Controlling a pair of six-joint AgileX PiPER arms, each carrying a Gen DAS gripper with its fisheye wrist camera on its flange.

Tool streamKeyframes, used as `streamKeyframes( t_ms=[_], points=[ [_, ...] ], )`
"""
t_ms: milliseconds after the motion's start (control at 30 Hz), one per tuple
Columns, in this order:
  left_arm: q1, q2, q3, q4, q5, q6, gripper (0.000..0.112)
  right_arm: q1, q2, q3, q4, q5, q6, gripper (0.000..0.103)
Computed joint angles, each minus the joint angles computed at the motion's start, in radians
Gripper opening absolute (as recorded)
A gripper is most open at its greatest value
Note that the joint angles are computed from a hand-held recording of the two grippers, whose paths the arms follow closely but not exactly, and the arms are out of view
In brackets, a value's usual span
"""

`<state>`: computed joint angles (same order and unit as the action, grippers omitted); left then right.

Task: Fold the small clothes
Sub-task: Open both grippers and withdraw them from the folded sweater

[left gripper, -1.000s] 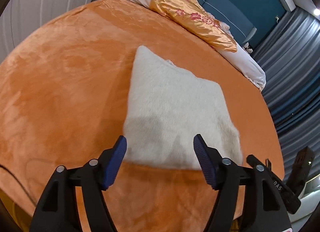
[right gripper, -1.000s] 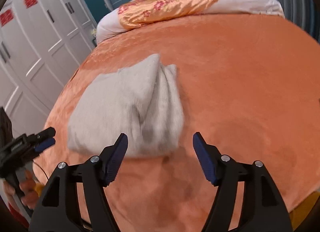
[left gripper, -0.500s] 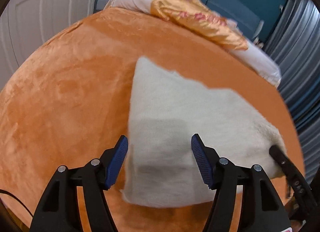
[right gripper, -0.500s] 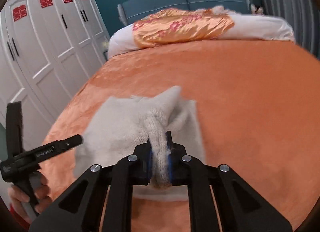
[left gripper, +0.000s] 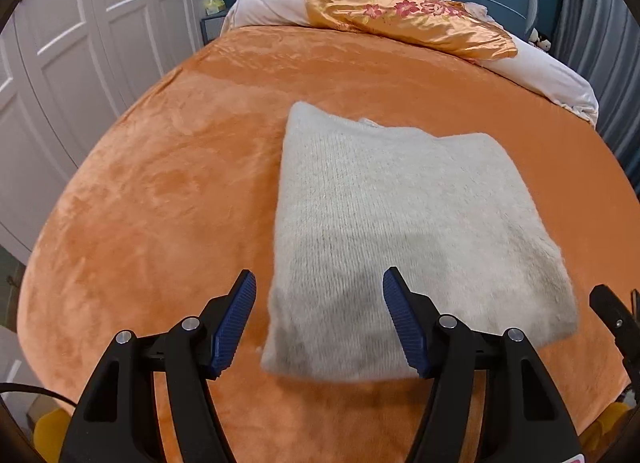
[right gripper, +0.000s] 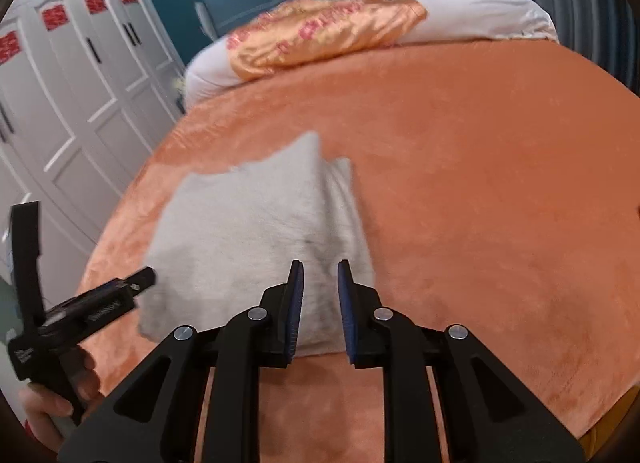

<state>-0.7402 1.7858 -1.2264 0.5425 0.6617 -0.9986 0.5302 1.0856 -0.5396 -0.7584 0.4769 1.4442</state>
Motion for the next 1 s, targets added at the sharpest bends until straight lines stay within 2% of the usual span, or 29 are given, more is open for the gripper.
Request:
streamKeyframes(
  t_ms=[67,167,233,333,533,767,900,1000],
  points=[
    [0.000,-0.004,0.002,-0.021,0.007,0.011,0.063,0.015,0.066,-0.014,-0.017,-0.019,-0.018,0.009],
    [-0.012,0.006,-0.010,-0.042,0.048,0.016,0.063,-0.063,0.242,-0.049,0.093,-0.107,-0.148,0.005],
    [-0.019,0.005,-0.005,-0.048,0.056,0.017,0.063,-0.088,0.295,-0.044,0.112,-0.131,-0.178,0.004],
    [-0.035,-0.004,0.014,-0.028,0.068,-0.005,0.063,-0.050,0.222,-0.049,0.114,-0.080,-0.160,0.004],
    [-0.067,-0.040,0.074,-0.016,0.066,-0.059,0.063,0.173,0.051,0.003,0.010,0.105,0.061,0.006],
    [-0.131,-0.086,0.224,0.041,0.040,-0.174,0.064,0.451,0.042,0.079,-0.096,0.273,0.370,0.006],
    [-0.173,-0.091,0.314,0.109,-0.008,-0.299,0.064,0.538,0.087,0.121,-0.144,0.282,0.512,0.007],
    [-0.204,-0.079,0.352,0.162,-0.035,-0.375,0.064,0.561,0.134,0.147,-0.175,0.245,0.585,0.008]
  ],
)
